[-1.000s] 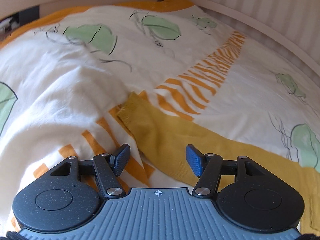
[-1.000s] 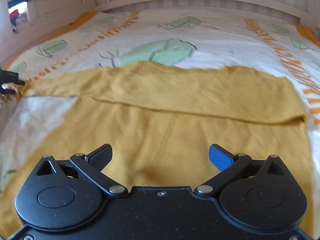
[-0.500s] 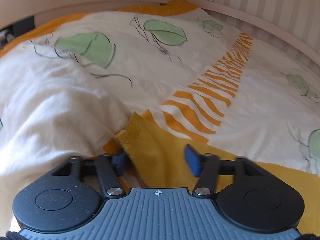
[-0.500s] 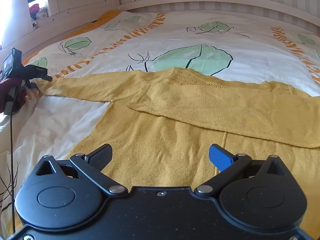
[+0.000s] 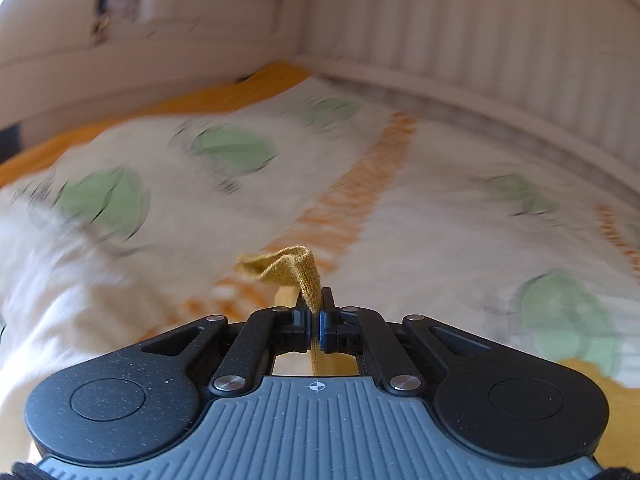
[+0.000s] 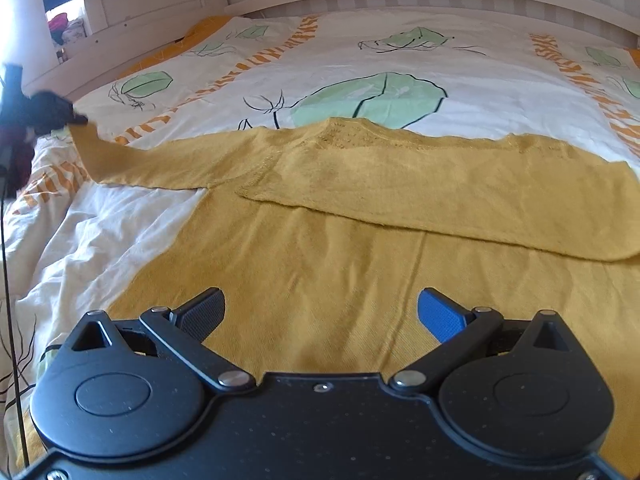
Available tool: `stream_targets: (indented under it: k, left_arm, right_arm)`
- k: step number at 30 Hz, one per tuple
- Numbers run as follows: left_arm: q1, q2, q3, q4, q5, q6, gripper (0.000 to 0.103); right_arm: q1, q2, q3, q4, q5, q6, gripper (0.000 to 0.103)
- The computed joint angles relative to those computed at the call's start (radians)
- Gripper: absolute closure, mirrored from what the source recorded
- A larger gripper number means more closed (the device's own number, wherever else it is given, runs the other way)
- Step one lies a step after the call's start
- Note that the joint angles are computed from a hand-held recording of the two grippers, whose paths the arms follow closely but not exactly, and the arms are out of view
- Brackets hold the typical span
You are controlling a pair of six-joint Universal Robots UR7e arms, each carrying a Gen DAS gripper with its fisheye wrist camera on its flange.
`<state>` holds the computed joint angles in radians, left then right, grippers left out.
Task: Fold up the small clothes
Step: 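Fold the cuff back over the sleeve with the left gripper and release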
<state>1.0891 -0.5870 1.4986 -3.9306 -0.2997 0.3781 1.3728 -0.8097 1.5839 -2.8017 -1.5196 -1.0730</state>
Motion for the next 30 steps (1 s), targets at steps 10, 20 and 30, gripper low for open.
stream_targets:
  k: [10,20,30]
  left_arm:
    - [-0.114,0.148,-0.227,0.246,-0.193,-0.062,0.100]
    - [-0.107,0.377,-0.501,0.562,-0.335,-0.292,0.100]
    - [-0.097,0.529,-0.677,0.786,-0.339,-0.388,0.096]
  right_arm:
    - [-0.043,-0.069,0.022,0.023,0.028,0.019,0.001]
    - [-0.082,-0.107,0.017,0.040,0.065,0.049,0.001]
    - [-0.100,-0.101,-0.018,0.054,0.070,0.085,0.001]
